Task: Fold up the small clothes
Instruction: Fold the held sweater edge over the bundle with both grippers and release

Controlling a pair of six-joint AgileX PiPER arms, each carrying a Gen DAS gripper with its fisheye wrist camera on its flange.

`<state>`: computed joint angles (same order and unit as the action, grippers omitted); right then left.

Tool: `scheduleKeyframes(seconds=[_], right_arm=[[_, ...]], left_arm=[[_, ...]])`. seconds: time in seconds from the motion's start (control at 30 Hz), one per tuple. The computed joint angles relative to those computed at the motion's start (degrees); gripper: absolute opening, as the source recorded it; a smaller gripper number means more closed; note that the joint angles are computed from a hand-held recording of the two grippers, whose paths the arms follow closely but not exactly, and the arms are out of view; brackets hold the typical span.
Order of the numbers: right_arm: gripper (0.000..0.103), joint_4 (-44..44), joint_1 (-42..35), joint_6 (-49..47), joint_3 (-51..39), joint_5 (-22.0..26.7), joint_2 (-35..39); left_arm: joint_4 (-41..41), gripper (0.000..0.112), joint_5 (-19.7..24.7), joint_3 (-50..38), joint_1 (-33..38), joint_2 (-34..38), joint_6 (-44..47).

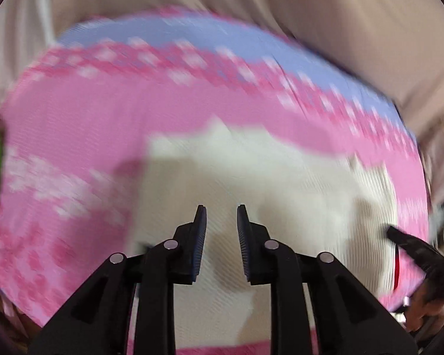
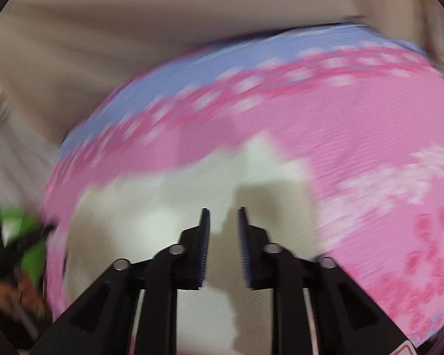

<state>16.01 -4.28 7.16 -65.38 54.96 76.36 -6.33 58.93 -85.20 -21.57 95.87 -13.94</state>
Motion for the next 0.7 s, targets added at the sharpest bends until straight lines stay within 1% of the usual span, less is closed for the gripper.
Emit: scheduleKeyframes(seconds=[0.03,0.07,0.1,0.13,0.17,0.2,0.23,0.27,0.3,0.33,0.4,0.43,0.47,0.5,0.53,0.57,0.6,0.63,0.67,0.7], right_arm=[[0.007,1.0,5.7,-1.1,-0.5,0.7,1.9],[0.006,2.2,10.8,-2.6,-0.7,0.3,4.2],[0.004,2.3,13.7,-3.4,-1.0,-0.2,5.9],[0.003,0.9,17.9,-4.1,-1.8,-1.1,9.0],[0.002,-1.5,20.0,-3.8,-2.6,-1.5,11.5],[0.0,-3.8,20.0,-2.9,-2.6,-2.2,13.3],[0.0,-3.7,18.4,-2.0,-1.9,-2.4,13.2],[0.0,-1.8,15.0,-1.8,-0.6,-2.5,12.0],[0.0,-1.7,11.8,-0.1,0.5,-2.1,10.1],[0.0,-2.9,8.1,1.8,1.8,-1.6,7.5],[0.0,-4.9,1.8,2.4,4.3,-0.8,4.7],[0.0,-4.7,-2.9,0.0,6.2,-0.6,5.4],[0.0,-2.2,-5.9,-3.7,7.5,-1.0,5.7],[0.0,0.7,-8.4,-5.4,7.7,-0.2,5.2],[0.0,1.3,-10.0,-5.0,6.0,1.9,4.8],[0.002,-0.5,-9.5,-3.6,4.6,2.1,3.3],[0.008,-2.2,-8.0,-2.0,3.8,1.5,2.0],[0.015,-3.5,-7.3,-1.4,1.9,0.6,1.4],[0.022,-5.0,-6.9,-0.9,0.2,0.0,2.2],[0.035,-6.6,-6.5,-0.4,-2.0,-0.7,4.1]], left_arm=[[2.3,0.022,0.0,0.8,-2.2,1.3,-1.6],[3.8,0.022,0.3,1.3,-3.2,2.6,-2.5],[4.9,0.021,0.4,2.3,-3.3,3.7,-4.1],[4.2,0.02,-0.1,3.2,-2.5,3.8,-4.3],[1.8,0.02,-1.7,4.8,-0.7,2.8,-3.3],[1.6,0.019,-1.9,5.3,0.2,2.4,-3.5],[1.6,0.014,-1.9,5.5,0.9,2.1,-3.3],[1.9,0.014,-1.9,5.7,1.2,2.0,-3.5],[1.4,0.013,-2.4,6.2,1.8,2.0,-2.8],[1.0,0.013,-2.9,6.5,2.0,2.1,-2.7],[2.0,0.013,-2.9,6.0,1.3,2.4,-3.7],[2.4,0.013,-2.3,5.5,1.0,2.5,-3.9],[1.5,0.013,-1.7,5.1,1.2,1.8,-3.7],[0.7,0.013,-1.6,4.6,1.4,1.5,-3.5],[-0.4,0.014,-2.2,4.3,2.0,0.4,-3.1],[0.0,0.016,-2.5,3.8,2.1,-0.1,-3.0],[1.0,0.023,-2.2,2.0,1.9,0.6,-3.4],[2.3,0.032,-1.9,-0.9,1.8,2.6,-3.9],[2.6,0.037,-1.9,-3.4,2.2,4.8,-3.8],[2.4,0.044,-1.8,-6.4,2.8,8.1,-3.5]])
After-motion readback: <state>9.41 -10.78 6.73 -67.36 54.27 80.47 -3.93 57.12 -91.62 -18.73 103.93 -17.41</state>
